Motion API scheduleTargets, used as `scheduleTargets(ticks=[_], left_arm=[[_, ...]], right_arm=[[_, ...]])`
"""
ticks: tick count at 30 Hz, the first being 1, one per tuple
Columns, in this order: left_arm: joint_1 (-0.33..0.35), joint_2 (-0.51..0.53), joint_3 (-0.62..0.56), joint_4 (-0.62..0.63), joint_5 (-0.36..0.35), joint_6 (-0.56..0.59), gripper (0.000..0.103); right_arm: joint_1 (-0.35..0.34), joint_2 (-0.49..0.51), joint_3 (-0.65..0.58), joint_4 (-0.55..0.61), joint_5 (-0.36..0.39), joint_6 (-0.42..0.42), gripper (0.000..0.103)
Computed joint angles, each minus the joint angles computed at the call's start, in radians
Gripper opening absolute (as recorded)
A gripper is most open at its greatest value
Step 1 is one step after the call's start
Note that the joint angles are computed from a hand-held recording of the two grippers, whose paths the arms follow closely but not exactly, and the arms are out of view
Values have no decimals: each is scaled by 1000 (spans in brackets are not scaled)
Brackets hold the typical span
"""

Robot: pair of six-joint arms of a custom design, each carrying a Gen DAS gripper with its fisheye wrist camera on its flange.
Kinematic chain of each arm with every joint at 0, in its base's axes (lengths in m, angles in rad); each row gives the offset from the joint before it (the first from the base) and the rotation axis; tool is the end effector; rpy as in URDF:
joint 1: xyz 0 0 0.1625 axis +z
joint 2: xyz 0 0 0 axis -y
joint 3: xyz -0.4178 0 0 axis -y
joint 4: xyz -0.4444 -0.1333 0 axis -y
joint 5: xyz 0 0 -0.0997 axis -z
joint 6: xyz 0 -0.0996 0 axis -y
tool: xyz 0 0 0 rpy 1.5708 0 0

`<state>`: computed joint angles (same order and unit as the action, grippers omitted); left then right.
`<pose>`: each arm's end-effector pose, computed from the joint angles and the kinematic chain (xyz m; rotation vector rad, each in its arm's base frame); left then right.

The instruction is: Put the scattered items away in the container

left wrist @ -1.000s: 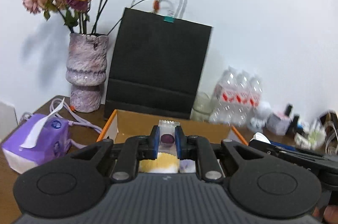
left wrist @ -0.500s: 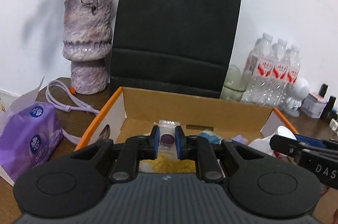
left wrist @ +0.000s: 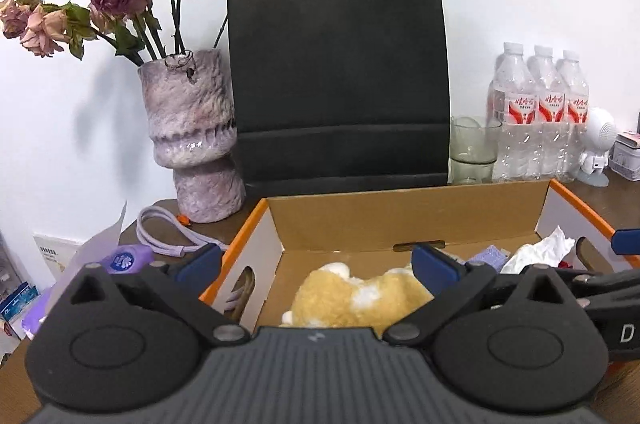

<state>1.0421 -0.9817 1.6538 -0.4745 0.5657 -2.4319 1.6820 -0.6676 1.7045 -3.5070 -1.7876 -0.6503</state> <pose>-0.1213 -0.6387 0.1249 0.3626 1.8266 -1.3016 0.1880 -0.6757 0.0561 0.8041 -2.3610 1.0865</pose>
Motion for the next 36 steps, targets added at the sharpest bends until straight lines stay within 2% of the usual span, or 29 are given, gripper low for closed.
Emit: scheduleTargets(ticks=[4, 9, 16, 27, 36], left_arm=[[3, 4, -18, 63, 8, -73, 103], [-4, -6, 6, 4, -7, -23, 103], [-33, -60, 62, 9, -28, -58, 103], [-146, -217, 220, 214, -31, -328, 103], [-269, -336, 362, 327, -128, -513, 103]], right_arm=[[2, -2, 3, 2, -4, 1, 103], [5, -1, 3, -3, -13, -3, 103], [16, -27, 38, 2, -6, 24, 103], [42, -166, 263, -107, -26, -18, 103], [68, -315, 471, -205, -8, -5, 103]])
